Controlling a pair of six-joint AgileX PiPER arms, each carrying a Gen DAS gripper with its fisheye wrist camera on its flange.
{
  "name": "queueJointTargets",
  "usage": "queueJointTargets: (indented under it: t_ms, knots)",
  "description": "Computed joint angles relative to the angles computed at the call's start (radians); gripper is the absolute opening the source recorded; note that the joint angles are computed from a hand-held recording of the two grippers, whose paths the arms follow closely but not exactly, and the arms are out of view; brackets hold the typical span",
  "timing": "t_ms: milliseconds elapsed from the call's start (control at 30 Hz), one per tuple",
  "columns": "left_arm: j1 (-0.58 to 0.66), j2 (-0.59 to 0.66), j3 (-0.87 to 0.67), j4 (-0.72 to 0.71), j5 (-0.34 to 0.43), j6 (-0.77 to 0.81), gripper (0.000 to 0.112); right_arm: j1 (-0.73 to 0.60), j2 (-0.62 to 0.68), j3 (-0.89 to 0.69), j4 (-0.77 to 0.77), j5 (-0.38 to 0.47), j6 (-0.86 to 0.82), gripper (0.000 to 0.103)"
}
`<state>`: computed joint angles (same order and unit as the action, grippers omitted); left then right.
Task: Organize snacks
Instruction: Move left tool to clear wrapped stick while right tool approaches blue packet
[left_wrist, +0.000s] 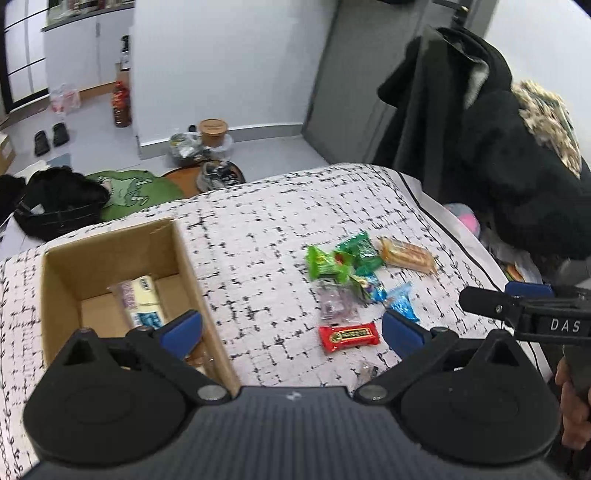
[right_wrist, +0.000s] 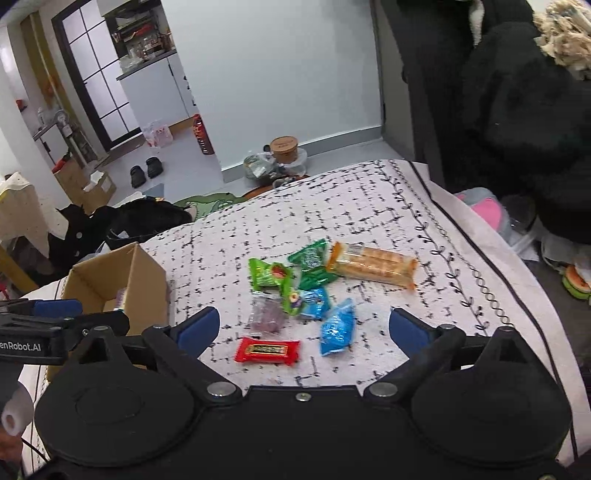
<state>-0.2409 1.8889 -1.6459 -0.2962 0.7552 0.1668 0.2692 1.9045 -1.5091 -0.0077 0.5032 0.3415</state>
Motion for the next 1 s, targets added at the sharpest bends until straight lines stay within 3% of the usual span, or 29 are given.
queueJointTargets:
  t_ms: [200, 433, 767, 1000]
  knots:
    - [-0.029, 0.043, -0.045, -0.022, 0.034, 0.061, 0.102, -0.010, -0.020, 0.056, -0.075, -0.025, 0.066, 0.103]
    - [-0.078, 0.072, -0.036, -0.026, 0.038, 0.099, 0.099, -0.040, -0.024, 0.093, -0.027, -0.045, 0.034, 0.103]
    - [-0.098, 0.222, -0.163, -0.042, 0.150, 0.027, 0.067, -0.069, 0.006, 0.107, 0.087, -0.039, -0.060, 0.103]
    - [-0.121, 0.295, -0.234, -0.026, 0.184, 0.006, 0.055, -0.091, 0.048, 0.088, 0.156, -0.035, -0.116, 0.102]
